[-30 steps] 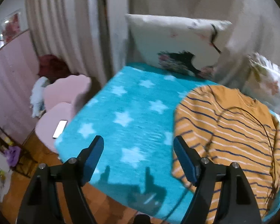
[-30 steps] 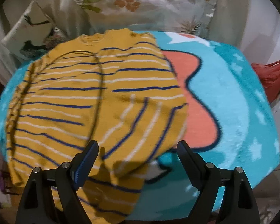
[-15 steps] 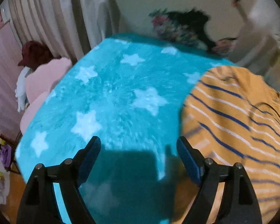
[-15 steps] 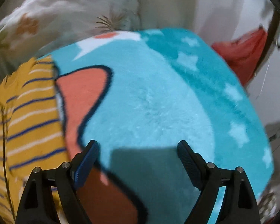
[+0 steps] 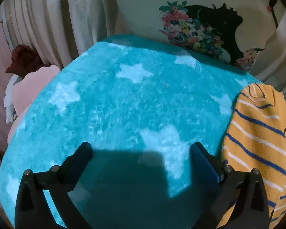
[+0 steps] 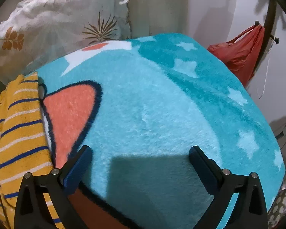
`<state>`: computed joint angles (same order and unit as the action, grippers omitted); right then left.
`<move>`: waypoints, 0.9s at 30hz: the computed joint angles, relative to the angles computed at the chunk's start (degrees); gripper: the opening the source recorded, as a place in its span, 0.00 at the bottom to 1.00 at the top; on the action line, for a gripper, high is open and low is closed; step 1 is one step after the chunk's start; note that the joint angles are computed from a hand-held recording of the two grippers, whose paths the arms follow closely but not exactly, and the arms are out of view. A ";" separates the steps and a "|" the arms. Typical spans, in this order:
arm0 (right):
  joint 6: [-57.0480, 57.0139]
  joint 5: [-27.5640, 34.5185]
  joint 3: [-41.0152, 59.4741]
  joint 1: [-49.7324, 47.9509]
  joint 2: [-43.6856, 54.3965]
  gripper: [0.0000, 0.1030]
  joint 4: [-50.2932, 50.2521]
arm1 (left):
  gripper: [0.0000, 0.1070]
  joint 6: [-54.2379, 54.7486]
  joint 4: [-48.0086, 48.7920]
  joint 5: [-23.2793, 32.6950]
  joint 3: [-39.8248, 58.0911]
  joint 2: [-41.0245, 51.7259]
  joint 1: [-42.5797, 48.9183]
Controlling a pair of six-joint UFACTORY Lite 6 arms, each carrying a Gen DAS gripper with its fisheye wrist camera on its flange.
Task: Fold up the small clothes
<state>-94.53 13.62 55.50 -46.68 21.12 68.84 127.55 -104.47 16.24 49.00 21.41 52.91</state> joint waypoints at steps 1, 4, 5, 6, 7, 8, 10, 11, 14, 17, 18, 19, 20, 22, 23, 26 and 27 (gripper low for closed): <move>-1.45 0.16 0.06 -0.16 0.21 1.00 1.50 | 0.96 -0.62 0.73 0.23 0.11 0.06 0.26; -3.02 0.65 -0.17 -0.53 0.13 1.00 2.81 | 0.96 2.51 -1.79 -0.30 -0.15 0.02 0.25; -2.03 1.02 0.16 -0.55 0.28 1.00 1.95 | 0.96 2.80 -1.82 -0.63 0.34 0.40 0.20; -2.99 1.71 0.35 -0.94 0.50 1.00 2.50 | 0.96 2.20 -1.40 -0.63 0.46 0.36 0.13; -3.43 2.07 0.60 -1.12 0.74 1.00 2.73 | 0.96 3.89 -3.39 -0.89 -0.53 -0.37 -0.39; -4.29 2.22 0.60 -1.20 0.79 1.00 3.30 | 0.96 3.92 -3.09 -0.69 -0.36 -0.11 -0.04; -4.57 2.13 0.56 -1.14 0.79 1.00 3.56 | 0.96 4.57 -3.55 -0.97 -0.56 -0.34 -0.09; -4.83 2.18 0.57 -1.22 0.86 1.00 3.74 | 0.96 3.94 -2.71 -0.93 -0.23 -0.14 0.10; -5.08 2.23 0.49 -1.27 0.81 1.00 3.91 | 0.96 3.55 -2.24 -0.83 -0.21 -0.16 0.19; -5.33 2.31 0.55 -1.40 0.92 1.00 4.04 | 0.96 3.32 -1.93 -0.77 -0.19 -0.17 0.27; -5.32 2.29 0.50 -1.38 0.87 1.00 4.06 | 0.96 3.17 -1.82 -0.79 -0.23 -0.25 0.24; -5.38 2.32 0.54 -1.43 0.90 1.00 4.06 | 0.96 3.17 -1.82 -0.79 -0.23 -0.25 0.24; -5.35 2.31 0.49 -1.40 0.86 1.00 4.08 | 0.96 3.08 -1.69 -0.74 -0.18 -0.19 0.28; -5.34 2.30 0.47 -1.38 0.82 1.00 4.06 | 0.96 2.92 -1.61 -0.75 -0.30 -0.34 0.23; -5.37 2.30 0.44 -1.39 0.79 1.00 4.07 | 0.96 2.95 -1.56 -0.74 -0.21 -0.24 0.29; -5.30 2.31 0.43 -1.37 0.76 1.00 4.00 | 0.96 2.86 -1.41 -0.65 -0.26 -0.27 0.36; -5.41 2.38 0.47 -1.49 0.80 1.00 4.01 | 0.96 2.79 -1.38 -0.66 -0.21 -0.23 0.33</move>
